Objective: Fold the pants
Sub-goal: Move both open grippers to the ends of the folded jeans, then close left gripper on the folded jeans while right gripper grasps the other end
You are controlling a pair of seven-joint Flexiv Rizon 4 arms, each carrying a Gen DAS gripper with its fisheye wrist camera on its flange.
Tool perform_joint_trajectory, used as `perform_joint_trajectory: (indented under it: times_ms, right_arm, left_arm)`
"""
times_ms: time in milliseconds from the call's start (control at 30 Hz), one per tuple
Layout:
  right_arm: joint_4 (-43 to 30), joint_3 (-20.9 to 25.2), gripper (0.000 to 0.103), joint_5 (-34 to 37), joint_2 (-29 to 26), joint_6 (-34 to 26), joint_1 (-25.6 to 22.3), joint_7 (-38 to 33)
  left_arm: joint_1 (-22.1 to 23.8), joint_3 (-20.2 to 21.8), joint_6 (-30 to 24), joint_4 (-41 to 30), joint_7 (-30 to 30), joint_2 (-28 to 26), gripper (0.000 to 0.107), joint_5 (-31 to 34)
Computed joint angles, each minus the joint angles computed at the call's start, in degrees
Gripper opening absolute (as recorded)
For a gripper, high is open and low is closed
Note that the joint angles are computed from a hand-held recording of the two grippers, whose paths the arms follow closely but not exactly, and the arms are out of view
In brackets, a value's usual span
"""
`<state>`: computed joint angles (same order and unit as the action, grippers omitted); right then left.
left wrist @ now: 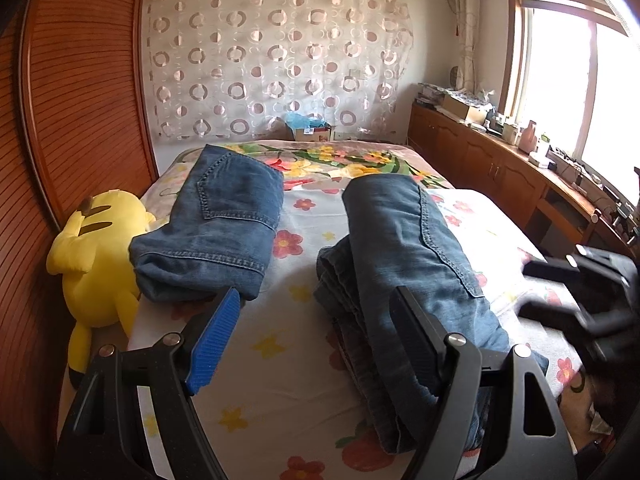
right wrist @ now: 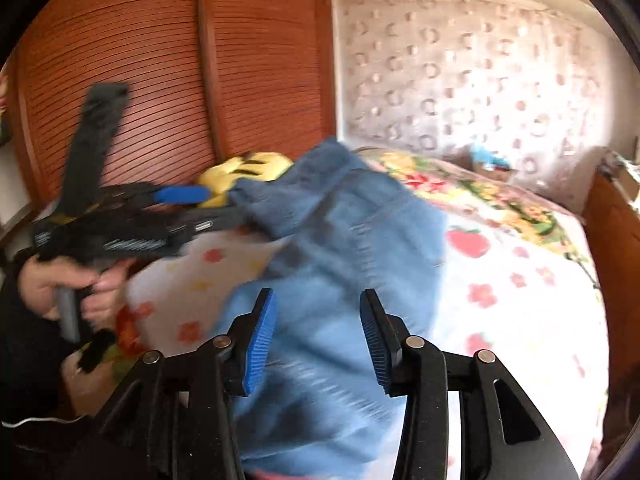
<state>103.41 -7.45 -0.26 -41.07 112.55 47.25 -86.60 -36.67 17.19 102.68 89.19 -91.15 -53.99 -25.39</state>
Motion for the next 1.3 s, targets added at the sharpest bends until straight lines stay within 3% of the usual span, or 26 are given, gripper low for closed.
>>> perform_joint_trajectory:
  times_ms: [100, 233, 300, 367, 433, 533, 700, 833, 1067, 1300]
  right_arm:
    - [-4.48, -3.99, 0.047, 1.61, -2.86, -2.52, 1.95, 1.26]
    - [-10.93, -5.10, 0.051, -0.41, -6.77, -6.71, 1.45, 4.87]
    - [-14.33, -4.40, 0.053, -2.59, -8.43, -9.51, 0.34, 7.10]
    - [-18.16, -1.15, 0.053, -5.81, -10.44, -12.25, -2.41, 8.49]
    - [-20.24, 2.10, 0.055, -8.83, -10.99, -15.49, -5.05, 9.59]
    - [-23.67, 2.19, 0.056, -11.97, -13.25, -18.44, -5.72, 11.42]
    - [-22.88, 3.21, 0.056, -15.41, -12.57, -17.88, -7.09, 14.00]
    - [-22.32, 5.21, 0.058, -17.78, -12.30, -17.52, -9.34, 14.20]
    - [-17.67, -0.81, 0.066, -15.44, -11.16, -10.75, -6.00, 16.68]
    - [-20.83, 6.02, 0.069, -17.49, -12.78, -15.19, -11.77, 16.23]
  left_arm:
    - [0.09, 0.04, -1.79, -2.08, 0.23, -1.08, 0.078, 0.29]
    - [-0.22, 0.72, -5.14, -4.93, -0.87, -2.73, 0.078, 1.95]
    - [-0.61, 1.51, -7.08, -5.98, -1.79, -3.42, 0.078, 3.30]
    - [-3.01, 5.75, -11.04, -7.84, -3.91, -5.10, 0.078, 3.80]
    - [-2.35, 5.20, -12.43, -8.58, -4.65, -5.65, 0.078, 5.17]
    - [-1.53, 4.75, -14.42, -9.35, -6.18, -6.40, 0.078, 6.99]
    - [0.64, 2.14, -15.04, -9.77, -8.46, -6.24, 0.078, 9.98]
    - [0.61, 2.49, -15.97, -10.59, -10.90, -6.18, 0.078, 12.67]
    - [2.36, 0.93, -16.28, -11.03, -14.06, -5.71, 0.078, 17.62]
    - [3.70, 0.07, -15.34, -12.20, -16.00, -5.11, 0.078, 21.02]
